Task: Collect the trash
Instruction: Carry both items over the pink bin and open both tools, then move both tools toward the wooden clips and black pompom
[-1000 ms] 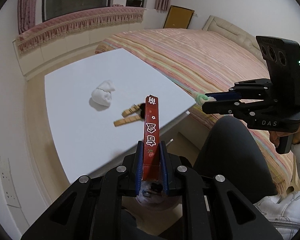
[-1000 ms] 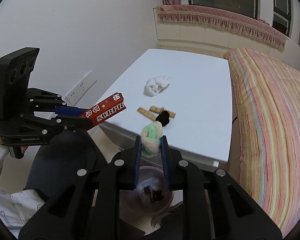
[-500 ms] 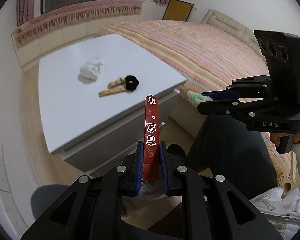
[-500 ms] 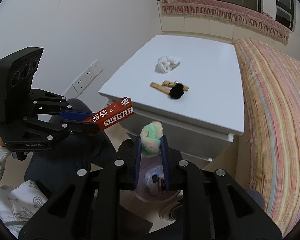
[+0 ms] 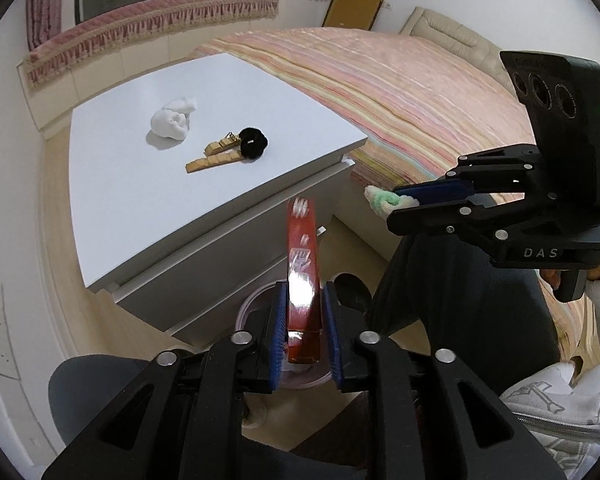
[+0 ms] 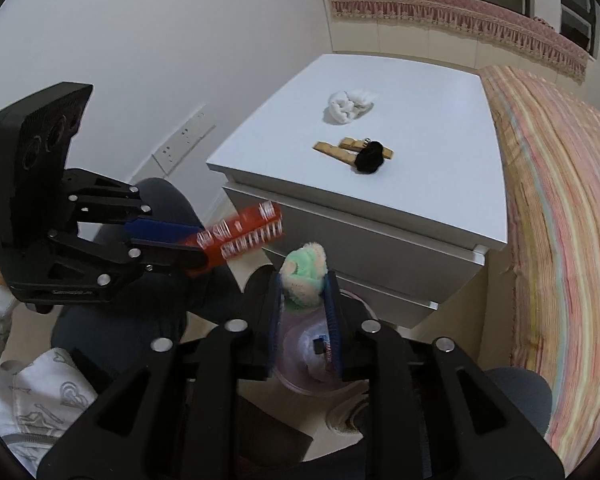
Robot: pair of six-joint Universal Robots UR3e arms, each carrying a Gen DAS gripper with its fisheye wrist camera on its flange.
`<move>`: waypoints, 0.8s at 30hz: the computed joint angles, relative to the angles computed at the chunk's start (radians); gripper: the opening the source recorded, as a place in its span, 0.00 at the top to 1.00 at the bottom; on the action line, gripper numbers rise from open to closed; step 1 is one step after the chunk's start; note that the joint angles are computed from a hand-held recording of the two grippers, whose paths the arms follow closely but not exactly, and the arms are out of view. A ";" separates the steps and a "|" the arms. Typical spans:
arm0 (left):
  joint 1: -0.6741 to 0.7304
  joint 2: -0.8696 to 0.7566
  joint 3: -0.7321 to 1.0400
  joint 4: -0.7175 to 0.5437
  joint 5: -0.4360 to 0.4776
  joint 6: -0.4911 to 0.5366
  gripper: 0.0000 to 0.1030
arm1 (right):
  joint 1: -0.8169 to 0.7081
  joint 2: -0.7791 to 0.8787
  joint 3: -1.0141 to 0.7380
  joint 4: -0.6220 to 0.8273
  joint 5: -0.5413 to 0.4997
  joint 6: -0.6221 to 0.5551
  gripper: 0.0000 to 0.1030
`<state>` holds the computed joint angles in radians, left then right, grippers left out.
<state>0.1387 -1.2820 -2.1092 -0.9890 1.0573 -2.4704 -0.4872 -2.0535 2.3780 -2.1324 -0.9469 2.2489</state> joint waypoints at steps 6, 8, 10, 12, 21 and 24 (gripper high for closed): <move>0.017 0.003 -0.034 0.089 0.011 -0.054 0.12 | 0.005 0.032 0.019 -0.091 -0.037 0.053 0.13; 0.023 0.002 -0.029 0.092 0.017 -0.066 0.11 | 0.012 0.047 0.018 -0.110 -0.048 0.066 0.10; 0.030 0.007 -0.031 0.098 0.014 -0.072 0.08 | 0.016 0.059 0.017 -0.126 -0.053 0.078 0.08; 0.034 0.006 -0.026 0.096 0.013 -0.074 0.08 | 0.017 0.066 0.013 -0.128 -0.052 0.084 0.07; 0.050 0.014 -0.022 0.086 0.001 -0.073 0.07 | 0.020 0.079 -0.006 -0.117 -0.053 0.096 0.04; 0.059 0.014 -0.014 0.073 -0.008 -0.071 0.07 | 0.018 0.078 -0.014 -0.106 -0.045 0.094 0.04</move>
<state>0.1977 -1.2678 -2.1234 -0.9156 1.0498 -2.5409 -0.4689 -1.9758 2.3638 -2.2388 -0.9922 2.3430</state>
